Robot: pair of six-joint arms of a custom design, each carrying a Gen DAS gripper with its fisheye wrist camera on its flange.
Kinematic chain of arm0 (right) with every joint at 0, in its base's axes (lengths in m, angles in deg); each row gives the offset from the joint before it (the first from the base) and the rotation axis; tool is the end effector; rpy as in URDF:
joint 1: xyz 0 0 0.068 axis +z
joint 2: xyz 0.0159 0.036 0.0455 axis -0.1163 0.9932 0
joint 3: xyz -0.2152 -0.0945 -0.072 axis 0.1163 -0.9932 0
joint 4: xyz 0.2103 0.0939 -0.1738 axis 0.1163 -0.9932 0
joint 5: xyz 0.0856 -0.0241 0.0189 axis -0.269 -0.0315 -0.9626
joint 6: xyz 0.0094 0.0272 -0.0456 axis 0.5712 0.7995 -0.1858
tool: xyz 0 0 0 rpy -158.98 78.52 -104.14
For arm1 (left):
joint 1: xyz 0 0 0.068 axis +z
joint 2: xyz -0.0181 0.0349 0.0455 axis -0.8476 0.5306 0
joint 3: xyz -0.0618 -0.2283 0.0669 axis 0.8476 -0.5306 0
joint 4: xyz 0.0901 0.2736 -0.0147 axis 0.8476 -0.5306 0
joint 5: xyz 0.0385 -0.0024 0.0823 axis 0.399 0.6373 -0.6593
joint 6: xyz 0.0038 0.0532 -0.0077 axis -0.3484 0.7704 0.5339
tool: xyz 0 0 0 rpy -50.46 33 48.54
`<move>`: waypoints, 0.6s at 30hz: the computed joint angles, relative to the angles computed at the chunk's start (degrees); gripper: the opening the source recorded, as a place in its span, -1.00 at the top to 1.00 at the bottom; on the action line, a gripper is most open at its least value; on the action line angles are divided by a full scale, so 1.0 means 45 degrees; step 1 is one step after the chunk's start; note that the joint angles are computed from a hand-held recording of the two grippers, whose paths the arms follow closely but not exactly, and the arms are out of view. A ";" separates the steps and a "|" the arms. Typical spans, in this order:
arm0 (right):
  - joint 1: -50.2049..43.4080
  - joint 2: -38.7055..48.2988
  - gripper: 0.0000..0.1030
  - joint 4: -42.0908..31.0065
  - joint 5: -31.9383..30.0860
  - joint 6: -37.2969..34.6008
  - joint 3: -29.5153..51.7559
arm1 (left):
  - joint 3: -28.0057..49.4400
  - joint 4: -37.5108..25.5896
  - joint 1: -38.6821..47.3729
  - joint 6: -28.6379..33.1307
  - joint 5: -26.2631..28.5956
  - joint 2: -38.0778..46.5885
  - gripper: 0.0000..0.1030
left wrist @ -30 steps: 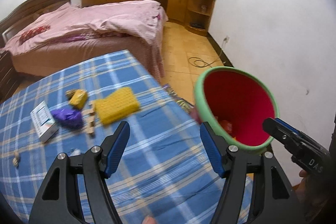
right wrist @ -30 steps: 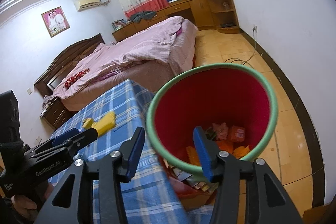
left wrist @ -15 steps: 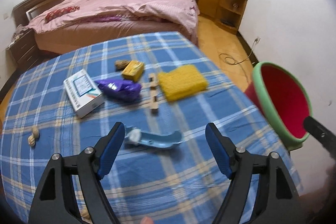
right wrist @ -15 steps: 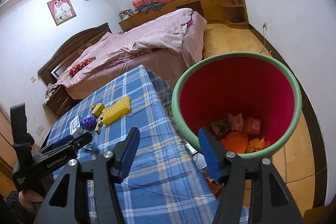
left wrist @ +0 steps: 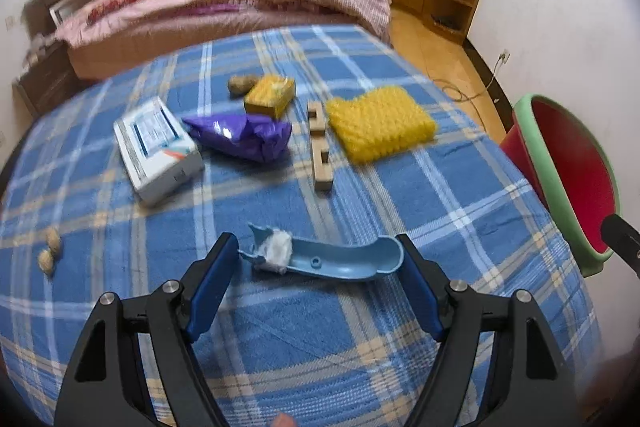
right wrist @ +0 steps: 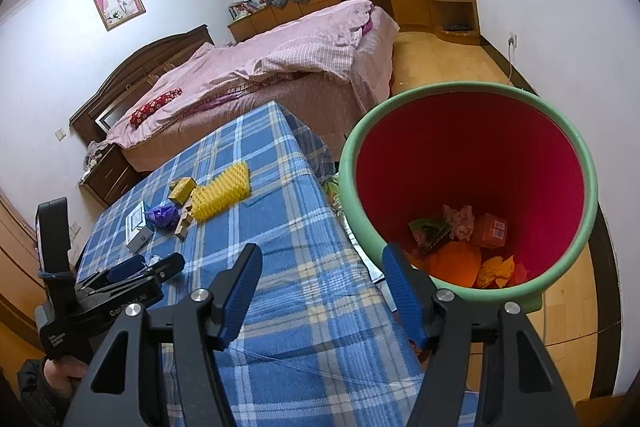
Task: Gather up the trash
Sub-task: 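Grasp the blue plastic scoop with the left tool while the right tool moves to the yellow sponge, then grasp the yellow foam sponge with the right tool while the left tool holds the scoop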
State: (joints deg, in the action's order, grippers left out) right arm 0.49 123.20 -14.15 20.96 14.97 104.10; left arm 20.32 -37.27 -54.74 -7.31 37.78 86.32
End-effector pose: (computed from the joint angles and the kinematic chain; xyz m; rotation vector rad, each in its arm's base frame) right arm 0.2989 0.0532 0.0248 -0.3689 2.3688 0.5945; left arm 0.2353 0.0175 -0.0069 -0.5201 2.4581 0.0452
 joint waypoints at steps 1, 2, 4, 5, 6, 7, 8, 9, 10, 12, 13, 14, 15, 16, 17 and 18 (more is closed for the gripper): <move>0.0075 0.0079 -0.27 -0.0033 0.0056 -0.0028 0.0075 | -0.0142 0.0290 -0.0018 -0.0073 -0.0143 -0.0053 -0.45; 0.0122 0.0117 -0.27 -0.0069 0.0087 -0.0044 0.0128 | -0.0166 0.0312 0.0007 -0.0108 -0.0114 -0.0099 -0.45; 0.0233 0.0204 -0.27 -0.0158 0.0144 -0.0072 0.0264 | -0.0182 0.0289 0.0229 -0.0111 0.0263 -0.0157 -0.45; 0.0284 0.0224 -0.27 -0.0189 0.0171 -0.0082 0.0309 | -0.0263 0.0388 0.0342 -0.0111 0.0411 -0.0212 -0.45; 0.0344 0.0250 -0.27 -0.0219 0.0208 -0.0094 0.0363 | -0.0322 0.0446 0.0398 -0.0086 0.0443 -0.0274 -0.45; 0.0421 0.0277 -0.27 -0.0258 0.0258 -0.0115 0.0431 | -0.0376 0.0464 0.0420 -0.0078 0.0449 -0.0371 -0.45; 0.0540 0.0308 -0.27 -0.0326 0.0329 -0.0130 0.0530 | -0.0499 0.0497 0.0533 -0.0034 0.0514 -0.0579 -0.45; 0.0645 0.0324 -0.27 -0.0397 0.0383 -0.0146 0.0614 | -0.0598 0.0490 0.0628 -0.0005 0.0554 -0.0775 -0.45; 0.0767 0.0352 -0.27 -0.0479 0.0465 -0.0156 0.0705 | -0.0710 0.0454 0.0752 0.0040 0.0588 -0.1024 -0.45; 0.1008 0.0392 -0.27 -0.0554 0.0566 -0.0162 0.0833 | -0.0784 0.0292 0.1045 0.0166 0.0630 -0.1420 -0.45; 0.1119 0.0401 -0.27 -0.0606 0.0636 -0.0147 0.0898 | -0.0827 0.0164 0.1233 0.0265 0.0635 -0.1677 -0.45; 0.1271 0.0454 -0.27 -0.0707 0.0713 -0.0128 0.1035 | -0.0798 0.0143 0.1391 0.0348 0.0616 -0.1737 -0.45; 0.1381 0.0536 -0.27 -0.0749 0.0730 -0.0105 0.1156 | -0.0794 0.0053 0.1546 0.0425 0.0590 -0.1875 -0.45; 0.1527 0.0590 -0.27 -0.0843 0.0776 -0.0076 0.1306 | -0.0741 -0.0146 0.1764 0.0508 0.0536 -0.2057 -0.45; 0.1707 0.0687 -0.27 -0.0930 0.0877 -0.0035 0.1507 | -0.0647 -0.0232 0.1988 0.0591 0.0523 -0.2065 -0.45; 0.1842 0.0789 -0.27 -0.0998 0.0945 -0.0010 0.1690 | -0.0615 -0.0308 0.2176 0.0636 0.0512 -0.2134 -0.45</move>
